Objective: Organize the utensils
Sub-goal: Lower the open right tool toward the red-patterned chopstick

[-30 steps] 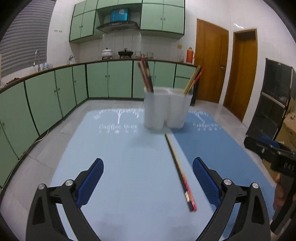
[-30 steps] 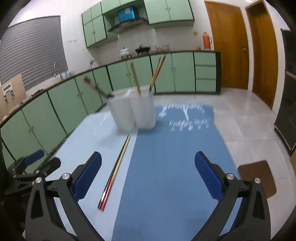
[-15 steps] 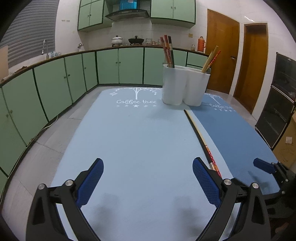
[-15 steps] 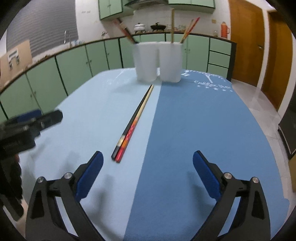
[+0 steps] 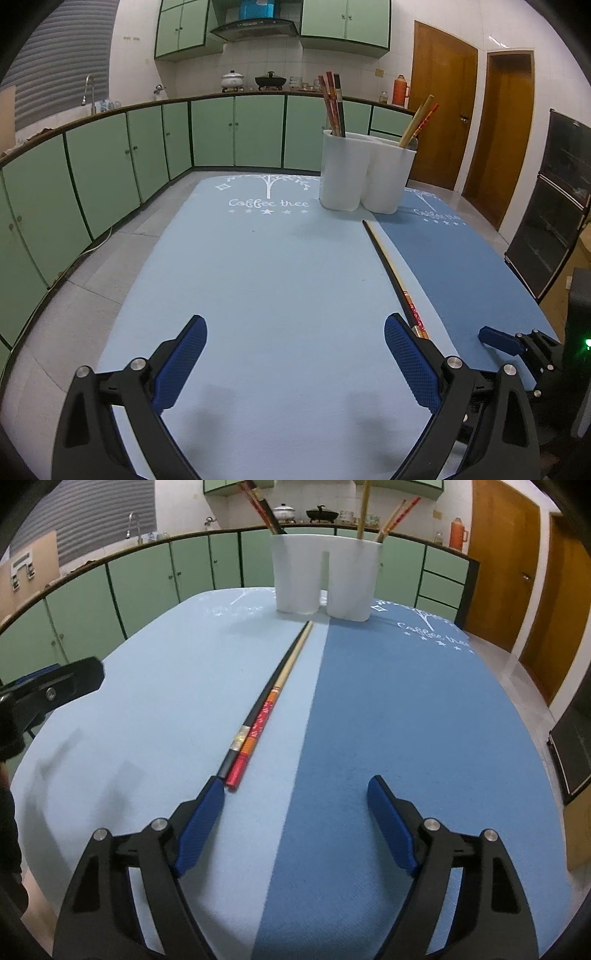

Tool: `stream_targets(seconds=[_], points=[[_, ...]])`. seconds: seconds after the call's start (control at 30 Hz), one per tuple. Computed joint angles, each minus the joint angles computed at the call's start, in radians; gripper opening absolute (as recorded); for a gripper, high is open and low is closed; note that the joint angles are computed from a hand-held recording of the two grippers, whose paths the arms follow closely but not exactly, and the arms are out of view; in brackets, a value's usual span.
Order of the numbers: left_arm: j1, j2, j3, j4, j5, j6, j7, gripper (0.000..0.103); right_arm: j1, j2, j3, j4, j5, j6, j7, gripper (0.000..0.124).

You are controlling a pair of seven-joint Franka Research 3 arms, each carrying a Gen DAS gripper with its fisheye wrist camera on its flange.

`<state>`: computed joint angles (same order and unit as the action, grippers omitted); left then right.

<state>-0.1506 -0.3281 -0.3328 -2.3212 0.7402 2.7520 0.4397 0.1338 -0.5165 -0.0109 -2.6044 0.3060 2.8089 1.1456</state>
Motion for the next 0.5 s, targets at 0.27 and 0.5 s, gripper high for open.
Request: stream_targets(seconds=[0.27, 0.5], points=[[-0.007, 0.005, 0.002, 0.004, -0.009, -0.003, 0.004, 0.095, -0.074, 0.001, 0.000, -0.001, -0.050, 0.037, 0.077, 0.076], [-0.012, 0.018, -0.002, 0.016, -0.006, -0.008, 0.004, 0.095, 0.043, -0.019, -0.094, 0.003, 0.108, -0.023, -0.049, 0.061]])
